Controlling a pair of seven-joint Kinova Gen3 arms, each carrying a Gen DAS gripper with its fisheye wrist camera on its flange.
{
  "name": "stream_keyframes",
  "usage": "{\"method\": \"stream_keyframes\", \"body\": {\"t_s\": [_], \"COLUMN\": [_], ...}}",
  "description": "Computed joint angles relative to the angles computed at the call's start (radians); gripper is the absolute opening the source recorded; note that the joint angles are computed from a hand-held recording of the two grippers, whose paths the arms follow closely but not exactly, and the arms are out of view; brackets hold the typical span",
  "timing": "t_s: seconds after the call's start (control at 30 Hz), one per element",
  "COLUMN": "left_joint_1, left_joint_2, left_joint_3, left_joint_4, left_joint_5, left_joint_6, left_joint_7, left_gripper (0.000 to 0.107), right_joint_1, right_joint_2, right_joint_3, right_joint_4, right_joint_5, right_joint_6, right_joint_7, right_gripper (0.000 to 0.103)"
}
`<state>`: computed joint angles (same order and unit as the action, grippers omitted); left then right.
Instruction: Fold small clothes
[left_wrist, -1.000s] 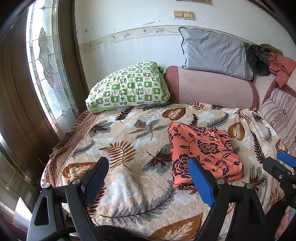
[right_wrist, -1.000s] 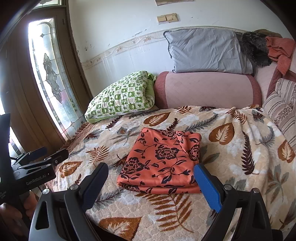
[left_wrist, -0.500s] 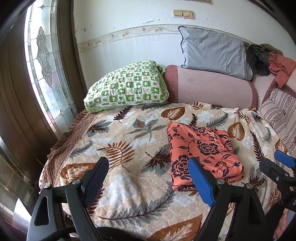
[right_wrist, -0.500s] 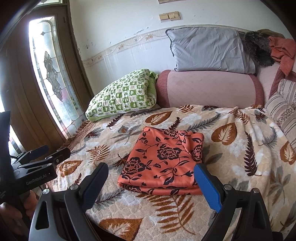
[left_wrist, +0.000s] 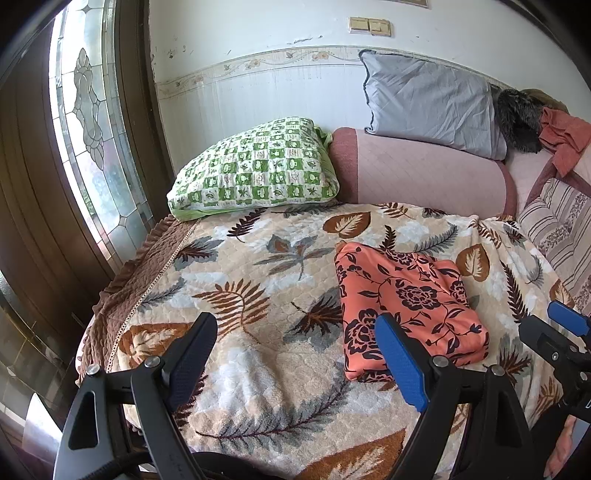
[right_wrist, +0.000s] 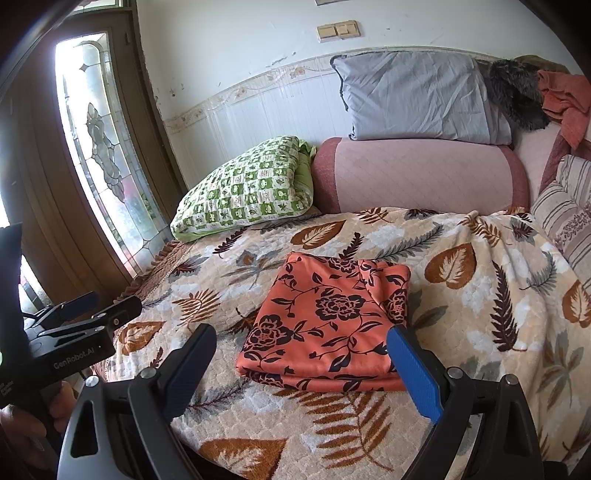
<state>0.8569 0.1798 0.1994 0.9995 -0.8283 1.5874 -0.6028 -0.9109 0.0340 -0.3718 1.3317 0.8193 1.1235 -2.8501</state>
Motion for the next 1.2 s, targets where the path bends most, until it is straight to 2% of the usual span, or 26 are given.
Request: {"method": "stream_keyframes", "body": {"t_s": [1.2], "left_joint_1": [-0.026], "left_joint_2": [-0.021], "left_joint_3": [0.011], "left_joint_4": [0.034], "left_joint_5": [0.021], "left_joint_6": [-0.011], "left_joint_7": [0.030], "left_gripper": [0.087], "right_joint_1": [-0.013], "right_joint_2": [0.018], "right_joint_3": [0.014], "right_joint_4": [-0.010], "right_joint_5": [-0.013], "right_joint_6": [-0.015], "right_joint_7": [0.013], "right_gripper": [0.095]}}
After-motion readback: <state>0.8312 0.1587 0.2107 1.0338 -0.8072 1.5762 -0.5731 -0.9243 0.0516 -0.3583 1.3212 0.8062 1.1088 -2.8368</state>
